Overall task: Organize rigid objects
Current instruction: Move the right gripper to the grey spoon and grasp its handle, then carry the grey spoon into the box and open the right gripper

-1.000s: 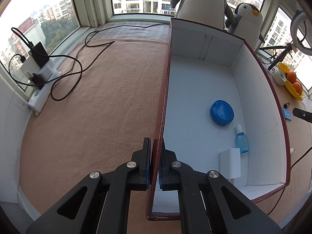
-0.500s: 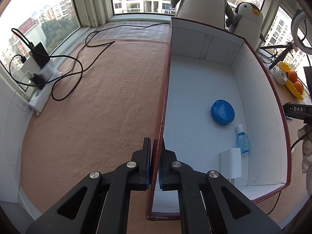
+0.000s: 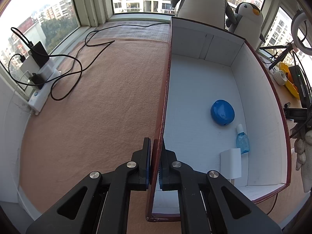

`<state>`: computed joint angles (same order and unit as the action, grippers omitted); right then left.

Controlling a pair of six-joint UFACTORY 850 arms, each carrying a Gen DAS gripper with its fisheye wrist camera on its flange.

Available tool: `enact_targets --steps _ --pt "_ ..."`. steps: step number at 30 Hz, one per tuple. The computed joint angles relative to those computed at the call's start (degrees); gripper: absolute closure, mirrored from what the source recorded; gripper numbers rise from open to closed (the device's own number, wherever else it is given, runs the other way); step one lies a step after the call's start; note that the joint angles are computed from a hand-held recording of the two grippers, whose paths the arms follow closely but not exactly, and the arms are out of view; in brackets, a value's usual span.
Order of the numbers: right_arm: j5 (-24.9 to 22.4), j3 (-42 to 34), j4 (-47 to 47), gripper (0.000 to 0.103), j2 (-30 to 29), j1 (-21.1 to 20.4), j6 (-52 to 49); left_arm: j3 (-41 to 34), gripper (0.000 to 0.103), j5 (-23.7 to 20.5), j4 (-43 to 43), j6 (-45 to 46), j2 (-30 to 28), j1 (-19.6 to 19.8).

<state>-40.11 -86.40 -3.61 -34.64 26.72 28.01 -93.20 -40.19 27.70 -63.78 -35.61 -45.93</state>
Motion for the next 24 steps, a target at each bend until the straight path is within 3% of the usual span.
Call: enact_targets --steps 10,24 --pt "4.6 5.4 3.7 0.096 4.4 -1.9 -3.1 -0.3 0.098 -0.2 -0.3 0.2 -0.3 0.0" --pt "13.3 9.7 -0.1 0.096 14.2 -0.5 1.0 -0.9 0.098 -0.7 0.2 0.2 -0.6 -0.1"
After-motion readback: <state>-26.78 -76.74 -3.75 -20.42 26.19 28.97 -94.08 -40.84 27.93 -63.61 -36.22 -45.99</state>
